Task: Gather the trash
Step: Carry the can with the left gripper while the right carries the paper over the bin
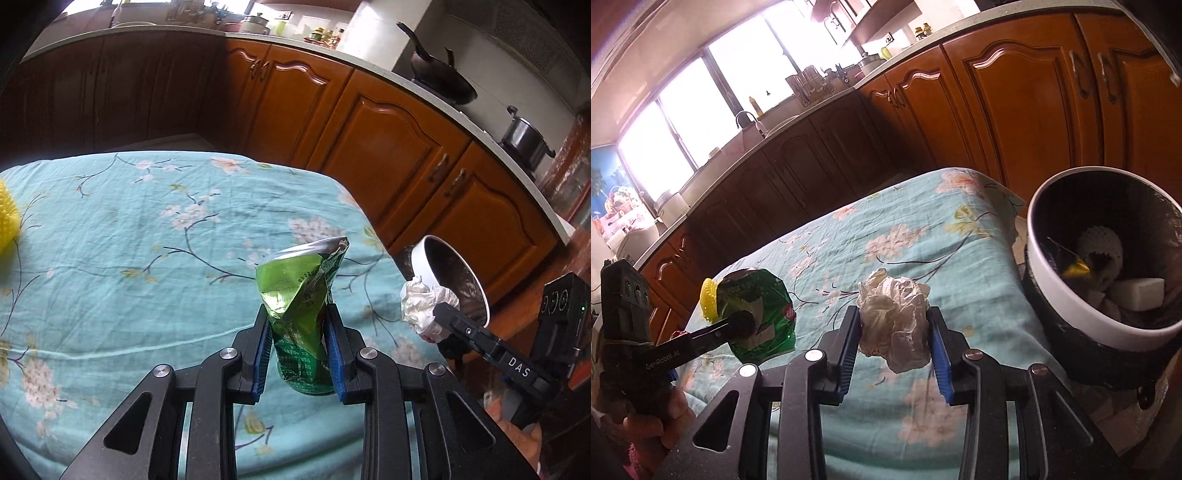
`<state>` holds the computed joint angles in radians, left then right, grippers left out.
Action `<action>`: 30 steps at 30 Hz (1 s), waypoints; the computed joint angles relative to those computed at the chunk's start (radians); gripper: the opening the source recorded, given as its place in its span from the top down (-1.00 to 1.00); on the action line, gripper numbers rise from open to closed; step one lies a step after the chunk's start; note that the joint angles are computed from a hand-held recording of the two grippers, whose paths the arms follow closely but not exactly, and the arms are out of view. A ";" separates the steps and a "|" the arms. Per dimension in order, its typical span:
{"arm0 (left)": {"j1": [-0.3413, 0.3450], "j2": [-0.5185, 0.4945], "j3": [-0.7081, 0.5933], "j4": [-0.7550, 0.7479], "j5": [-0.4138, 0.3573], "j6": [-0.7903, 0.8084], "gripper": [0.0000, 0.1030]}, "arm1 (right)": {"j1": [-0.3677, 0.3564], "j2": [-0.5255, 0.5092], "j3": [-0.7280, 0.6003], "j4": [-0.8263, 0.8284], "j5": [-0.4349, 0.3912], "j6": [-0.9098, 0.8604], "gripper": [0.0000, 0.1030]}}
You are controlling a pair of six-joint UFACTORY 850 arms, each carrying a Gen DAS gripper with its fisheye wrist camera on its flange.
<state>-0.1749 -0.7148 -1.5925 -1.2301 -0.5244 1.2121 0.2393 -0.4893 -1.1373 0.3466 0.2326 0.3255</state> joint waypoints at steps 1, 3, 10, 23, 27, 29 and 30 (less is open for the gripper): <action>-0.008 0.000 0.000 0.003 -0.002 0.005 0.50 | 0.002 0.019 0.022 0.063 0.012 -0.059 0.29; -0.017 0.009 0.014 0.000 -0.003 0.031 0.50 | 0.005 0.044 0.051 0.130 0.028 -0.122 0.29; -0.045 0.036 0.053 -0.016 -0.008 0.104 0.50 | 0.000 0.116 0.151 0.207 0.079 -0.154 0.29; -0.107 0.044 0.050 0.008 -0.003 0.114 0.50 | -0.035 0.218 0.293 0.312 0.141 -0.193 0.29; -0.123 0.038 0.038 0.017 -0.006 0.114 0.50 | -0.048 0.237 0.319 0.318 0.149 -0.188 0.29; -0.132 0.035 0.030 0.028 -0.010 0.105 0.50 | -0.054 0.244 0.329 0.320 0.153 -0.185 0.29; -0.135 0.033 0.028 0.031 -0.012 0.105 0.50 | -0.054 0.247 0.333 0.325 0.157 -0.187 0.29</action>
